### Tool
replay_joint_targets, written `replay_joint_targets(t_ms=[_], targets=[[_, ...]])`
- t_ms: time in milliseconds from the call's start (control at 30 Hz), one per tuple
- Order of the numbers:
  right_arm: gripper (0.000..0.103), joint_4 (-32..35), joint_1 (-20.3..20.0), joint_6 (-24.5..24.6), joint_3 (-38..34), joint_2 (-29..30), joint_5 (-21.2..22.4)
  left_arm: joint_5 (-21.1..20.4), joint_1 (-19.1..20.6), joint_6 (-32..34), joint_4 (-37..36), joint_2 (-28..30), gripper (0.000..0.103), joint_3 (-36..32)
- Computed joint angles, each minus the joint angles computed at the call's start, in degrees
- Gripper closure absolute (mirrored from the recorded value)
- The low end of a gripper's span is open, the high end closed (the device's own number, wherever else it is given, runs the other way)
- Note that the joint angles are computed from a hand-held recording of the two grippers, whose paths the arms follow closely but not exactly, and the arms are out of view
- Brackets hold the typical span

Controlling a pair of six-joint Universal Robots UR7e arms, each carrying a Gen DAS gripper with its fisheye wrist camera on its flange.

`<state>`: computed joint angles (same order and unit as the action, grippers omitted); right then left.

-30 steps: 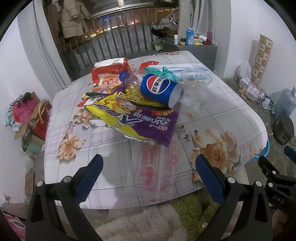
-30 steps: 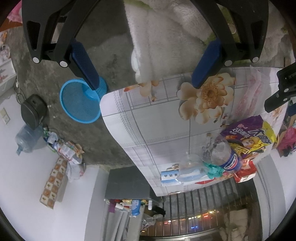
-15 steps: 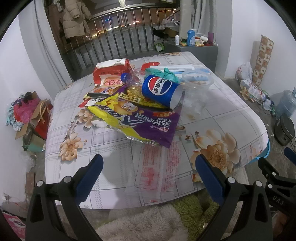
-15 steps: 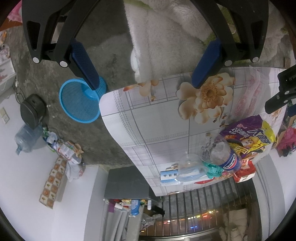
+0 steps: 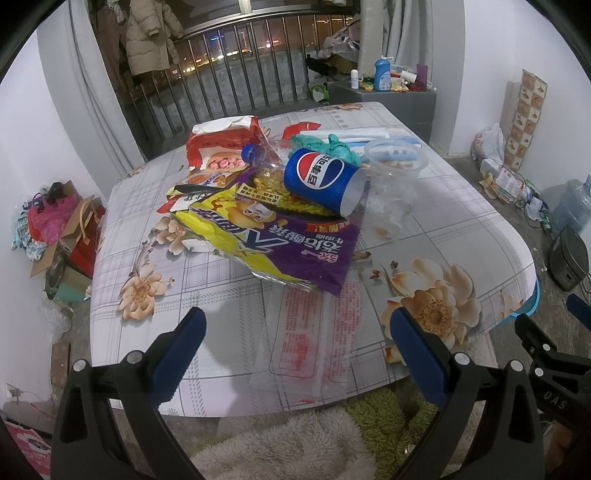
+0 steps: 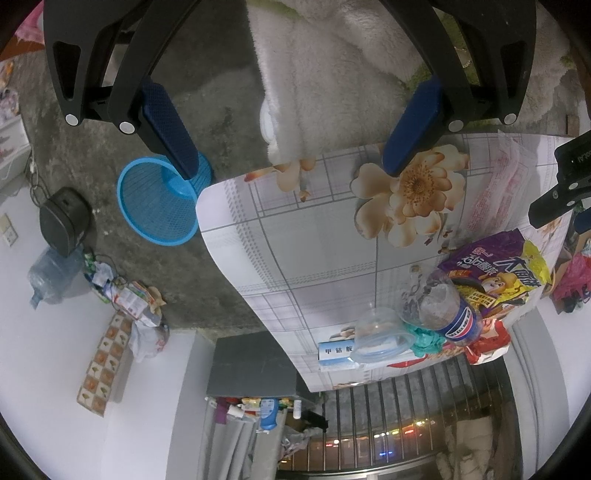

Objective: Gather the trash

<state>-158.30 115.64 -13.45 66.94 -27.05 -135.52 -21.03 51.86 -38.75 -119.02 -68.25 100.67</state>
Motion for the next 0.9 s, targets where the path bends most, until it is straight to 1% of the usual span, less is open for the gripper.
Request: replay_joint_targets(t_ms=[267, 400, 500, 567, 667, 733, 800, 900], targets=[[0.008, -0.13, 0.03, -0.07, -0.05, 0.01, 0.11, -0.07, 0.01, 0.19, 0.08, -0.01, 0.006, -0.10], [0.008, 1.22, 0.02, 1.19, -1.90, 0.42, 1.27, 0.16, 0.12, -0.62, 0.45, 0.01, 0.006, -0.30], [0.008, 0.21, 0.33, -0.88, -3.63, 1.34, 1.25, 0.81, 0.26, -2.65, 2.22, 0.32, 0.006, -1.42], [0.008, -0.09, 0.31, -1.67, -3.77, 1.33, 2.06, 1.54, 0.12, -4.52, 4.81, 0.64, 0.006, -2.23], [0.008, -0.55, -0.05, -1.98, -3.17, 0.67, 3.55, 2.58, -0.13, -8.15, 10.68, 1.35, 0.006, -4.04], [0.008, -1.25, -0.32, -2.66, -2.38, -0.03, 4.07, 2.36, -0.27, -8.54, 12.05, 1.65, 0.005, -4.72], [0.008, -2.12, -0.59, -3.75, -1.41, -0.70, 4.67, 1.99, -0.31, -11.41, 16.00, 2.25, 0.006, -6.18], [0.008, -2.73, -1.06, -4.50, -0.06, -1.78, 5.96, 1.85, -0.61, -12.71, 17.59, 2.95, 0.006, -7.15]])
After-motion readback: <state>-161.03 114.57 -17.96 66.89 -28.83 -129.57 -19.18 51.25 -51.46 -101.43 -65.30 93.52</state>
